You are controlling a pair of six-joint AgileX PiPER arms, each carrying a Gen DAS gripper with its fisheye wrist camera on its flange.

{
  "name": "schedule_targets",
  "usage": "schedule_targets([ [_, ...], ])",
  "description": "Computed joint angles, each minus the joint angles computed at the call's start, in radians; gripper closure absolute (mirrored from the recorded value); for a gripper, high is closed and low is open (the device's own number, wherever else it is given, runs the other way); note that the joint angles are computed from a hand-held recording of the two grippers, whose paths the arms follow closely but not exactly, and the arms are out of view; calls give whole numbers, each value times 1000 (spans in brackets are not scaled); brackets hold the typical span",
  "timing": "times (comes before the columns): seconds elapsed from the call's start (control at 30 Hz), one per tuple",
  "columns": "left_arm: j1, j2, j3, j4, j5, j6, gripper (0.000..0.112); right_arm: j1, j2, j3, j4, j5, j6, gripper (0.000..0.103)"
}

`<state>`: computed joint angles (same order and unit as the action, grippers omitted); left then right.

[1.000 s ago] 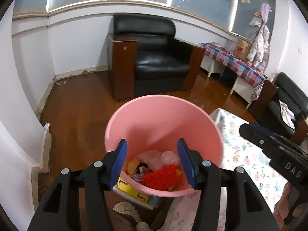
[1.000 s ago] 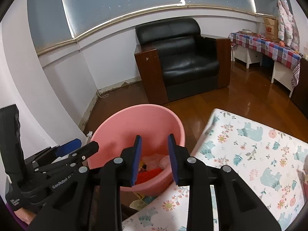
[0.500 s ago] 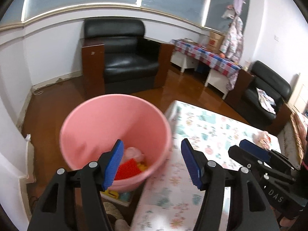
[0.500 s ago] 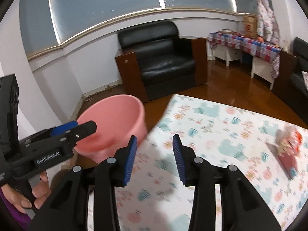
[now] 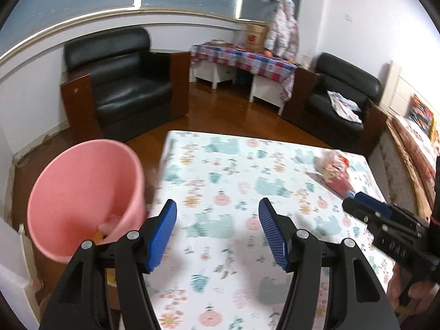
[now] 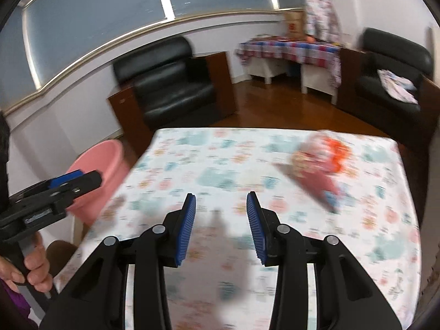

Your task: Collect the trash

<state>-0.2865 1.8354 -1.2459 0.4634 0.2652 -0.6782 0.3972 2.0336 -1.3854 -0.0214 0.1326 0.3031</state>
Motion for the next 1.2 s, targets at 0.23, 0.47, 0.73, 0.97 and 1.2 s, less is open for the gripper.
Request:
schedule_targets([
  [0.23,-51,77,-95,-77,28,114,51,-118,17,18,-122,-15,135,64],
  [0.47,-79,169,-230,-185,83,252,51,-164,114,-85,181,38,-170,64],
  [0.73,-96,287,-424,-318,151,416,51,-161,215,-217,168,99,-180,63],
  [0.97,-108,412,-643,-423,241,534,51,-177,253,-270,271,151,-256,87],
  [1.2,-116,569,-939,-547,382,643,51,-184,150,-91,521,89,-471,94],
])
